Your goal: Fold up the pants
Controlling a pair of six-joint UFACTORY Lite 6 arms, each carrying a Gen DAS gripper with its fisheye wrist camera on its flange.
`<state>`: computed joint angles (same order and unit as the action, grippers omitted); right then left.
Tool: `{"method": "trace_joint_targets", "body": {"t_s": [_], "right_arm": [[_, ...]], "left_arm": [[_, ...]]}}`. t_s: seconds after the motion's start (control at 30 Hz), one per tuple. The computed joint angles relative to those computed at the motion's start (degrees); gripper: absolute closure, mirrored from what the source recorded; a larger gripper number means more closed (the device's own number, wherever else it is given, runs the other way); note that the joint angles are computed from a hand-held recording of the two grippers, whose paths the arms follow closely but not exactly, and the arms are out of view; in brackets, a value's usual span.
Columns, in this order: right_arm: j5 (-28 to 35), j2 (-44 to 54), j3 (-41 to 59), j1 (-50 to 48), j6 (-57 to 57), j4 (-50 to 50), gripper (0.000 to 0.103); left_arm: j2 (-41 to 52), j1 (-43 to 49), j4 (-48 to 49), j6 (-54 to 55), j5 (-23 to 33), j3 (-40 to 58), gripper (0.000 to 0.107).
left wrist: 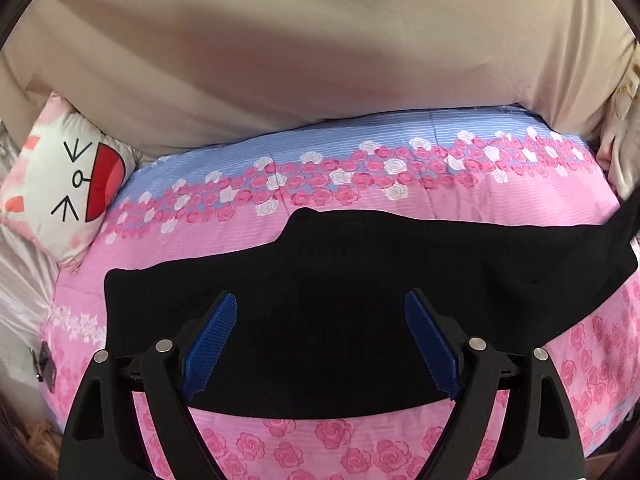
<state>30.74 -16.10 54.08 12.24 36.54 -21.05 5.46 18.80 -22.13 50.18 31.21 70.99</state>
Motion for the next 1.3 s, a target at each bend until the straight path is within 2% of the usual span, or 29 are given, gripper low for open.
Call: {"method": "trace_joint_targets", "body": {"t_s": [0.07,0.13,0.17,0.2,0.23,0.3,0.37,0.43,0.57,0.63,0.77,0.8,0.83,0.87,0.93,1.0,1.03,1.07,1.1,1.13,1.2,1.27,1.3], "right_arm": [[4.7,-8.6,-1.8,3.2,-0.2,-6.2,0.096],[7.4,-12.9,-9.1,2.3,-3.4,-7.2,0.089],[9.4,-13.6,-15.1,-0.1,-4.5,-5.9,0.071],[9.1,-14.9,-20.8,-1.8,-3.3,-7.0,0.064],[10.8,-14.6,-26.7,-3.0,0.4,-10.0,0.065],[12.2,-17.8,-33.6,-5.7,3.3,-9.8,0.065],[11.7,-28.3,-36.9,-9.9,1.9,-3.2,0.064],[8.5,-32.2,-36.0,-14.1,-2.0,4.7,0.064],[-3.9,-18.2,-28.7,-17.2,-9.6,16.8,0.065],[-9.9,-8.2,-25.5,-15.0,-7.0,14.3,0.064],[-14.9,7.6,-17.7,-10.8,5.1,0.0,0.064],[-15.7,10.1,-16.3,-10.2,7.1,-2.1,0.07],[-15.7,12.5,-14.4,-9.3,8.1,-3.4,0.082],[-14.7,15.4,-12.3,-8.1,10.9,-7.2,0.099],[-10.9,17.5,-9.8,-5.1,19.4,-18.0,0.1],[-10.4,16.1,-11.0,-6.6,28.7,-26.0,0.099],[-11.0,17.4,-11.2,-8.2,30.0,-26.4,0.098],[-11.2,19.7,-10.9,-9.0,29.4,-25.4,0.092],[-9.1,20.0,-10.2,-7.9,31.2,-26.4,0.079],[-4.5,19.1,-8.8,-5.0,35.5,-29.0,0.073],[4.8,16.7,-4.2,3.1,43.7,-33.0,0.072],[4.5,17.9,3.5,9.8,43.7,-29.0,0.072],[0.7,22.0,9.5,13.0,40.1,-25.1,0.072]], "left_arm": [[-1.4,-0.9,2.9,-3.5,-0.3,-1.5,0.022],[-2.4,-1.4,5.6,-6.6,-1.2,-3.7,0.022],[-2.7,-1.5,6.2,-7.4,-1.3,-4.4,0.022],[-2.8,-1.3,6.8,-7.8,-0.6,-4.7,0.022],[-2.8,-1.7,7.8,-8.7,-0.8,-5.2,0.022],[-3.6,-3.2,10.6,-11.3,-1.3,-6.3,0.022],[-4.2,-4.3,11.9,-12.4,-1.7,-7.2,0.022],[-3.9,-6.1,14.0,-15.1,-1.9,-7.8,0.022],[-3.9,-10.2,17.0,-19.0,-1.8,-7.9,0.022],[-5.0,-11.3,16.9,-18.2,-2.0,-8.5,0.022],[-7.4,-11.8,19.3,-18.2,-3.3,-10.7,0.021],[-7.5,-11.3,20.1,-18.6,-3.4,-11.0,0.021],[-7.4,-10.7,21.1,-19.4,-3.5,-11.2,0.021],[-7.1,-9.8,22.3,-20.4,-3.4,-11.2,0.021],[-6.6,-7.8,23.9,-21.7,-3.8,-11.2,0.021],[-5.5,-4.5,23.4,-21.0,-4.2,-10.5,0.021],[-4.6,-3.0,23.2,-20.9,-4.5,-10.0,0.021],[-3.5,-1.6,23.3,-21.0,-4.5,-9.4,0.021],[-1.6,0.3,24.6,-22.2,-4.3,-8.0,0.021],[-0.7,1.4,25.5,-22.9,-4.4,-7.3,0.021],[1.3,5.0,24.0,-21.2,-5.0,-5.7,0.021],[3.5,7.7,21.9,-18.9,-5.6,-4.3,0.021],[5.3,9.0,21.4,-18.1,-5.7,-3.1,0.021]]}}
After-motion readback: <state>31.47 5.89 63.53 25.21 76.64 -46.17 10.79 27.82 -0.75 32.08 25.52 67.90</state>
